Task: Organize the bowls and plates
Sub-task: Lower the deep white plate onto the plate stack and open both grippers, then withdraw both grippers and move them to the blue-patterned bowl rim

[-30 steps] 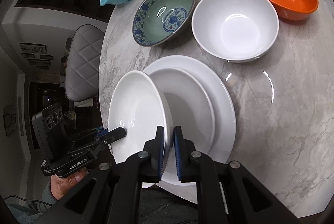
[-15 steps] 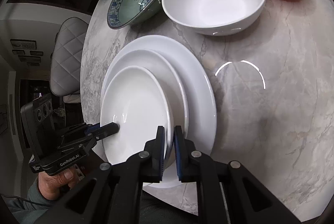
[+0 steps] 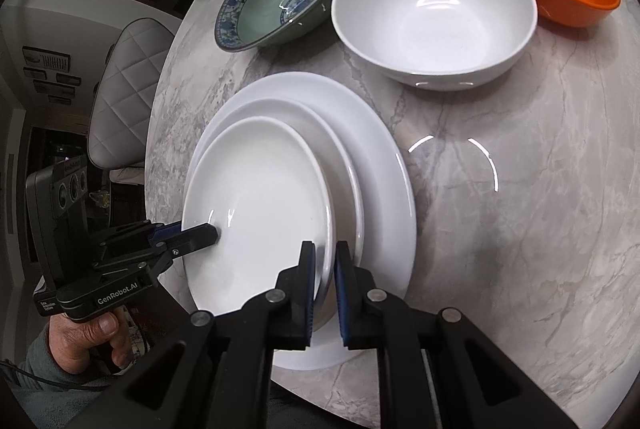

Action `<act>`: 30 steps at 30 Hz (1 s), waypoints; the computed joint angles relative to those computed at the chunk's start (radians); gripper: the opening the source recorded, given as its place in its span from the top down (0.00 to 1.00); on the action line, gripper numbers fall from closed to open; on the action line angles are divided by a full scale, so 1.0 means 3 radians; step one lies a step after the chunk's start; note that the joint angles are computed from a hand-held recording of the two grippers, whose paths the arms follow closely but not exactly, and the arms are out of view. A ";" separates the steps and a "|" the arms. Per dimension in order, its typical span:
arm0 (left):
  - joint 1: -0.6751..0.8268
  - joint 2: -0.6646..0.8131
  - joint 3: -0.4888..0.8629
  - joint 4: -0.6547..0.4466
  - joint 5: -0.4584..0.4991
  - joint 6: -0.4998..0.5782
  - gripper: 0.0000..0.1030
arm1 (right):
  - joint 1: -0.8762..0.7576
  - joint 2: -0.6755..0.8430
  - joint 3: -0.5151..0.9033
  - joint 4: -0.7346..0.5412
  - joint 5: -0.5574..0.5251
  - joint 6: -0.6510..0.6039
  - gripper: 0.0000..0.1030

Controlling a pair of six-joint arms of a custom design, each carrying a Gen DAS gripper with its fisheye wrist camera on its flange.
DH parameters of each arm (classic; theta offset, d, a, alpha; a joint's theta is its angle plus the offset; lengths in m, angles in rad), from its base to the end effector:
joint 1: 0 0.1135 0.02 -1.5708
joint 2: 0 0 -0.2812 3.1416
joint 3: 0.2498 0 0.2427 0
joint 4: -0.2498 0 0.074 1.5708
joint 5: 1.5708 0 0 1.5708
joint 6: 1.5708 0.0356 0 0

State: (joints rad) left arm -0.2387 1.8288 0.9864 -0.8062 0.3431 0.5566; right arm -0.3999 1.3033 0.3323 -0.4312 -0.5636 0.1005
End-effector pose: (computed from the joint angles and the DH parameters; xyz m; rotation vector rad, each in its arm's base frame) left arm 0.2738 -0.0790 0.1426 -1.1706 -2.8403 0.5445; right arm 0.1413 -0.0391 0.1218 0.6258 2.7247 0.7648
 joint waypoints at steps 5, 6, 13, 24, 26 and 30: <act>-0.0022 0.0009 0.0059 -0.0066 0.0076 0.0037 0.58 | 0.0342 -0.0060 0.0076 0.0003 0.0295 0.0113 0.83; -0.0041 0.0004 0.0061 -0.0069 0.0079 0.0032 0.55 | 0.0418 -0.0059 0.0097 0.0004 0.0355 0.0131 0.83; -0.0067 0.0076 0.0200 -0.0221 0.0242 0.0049 0.34 | 0.0638 -0.0024 0.0174 -0.0011 0.0556 0.0120 0.75; 0.0022 -0.0077 0.0355 -0.0195 0.0148 0.0021 0.15 | 0.0458 0.0039 0.0261 -0.0112 0.0493 0.0015 0.69; 0.0091 -0.0068 0.0392 -0.0192 0.0186 0.0004 0.15 | 0.0485 -0.0007 0.0277 -0.0151 0.0534 -0.0002 0.59; 0.0159 0.0050 0.0479 -0.0178 0.0153 -0.0047 0.15 | 0.0944 -0.0095 0.0367 -0.0236 0.1014 0.0039 0.50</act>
State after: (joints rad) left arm -0.1909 1.8438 1.1301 -0.8596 0.3888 0.5425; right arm -0.1168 1.2746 0.4425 -0.5019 -0.2595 0.1123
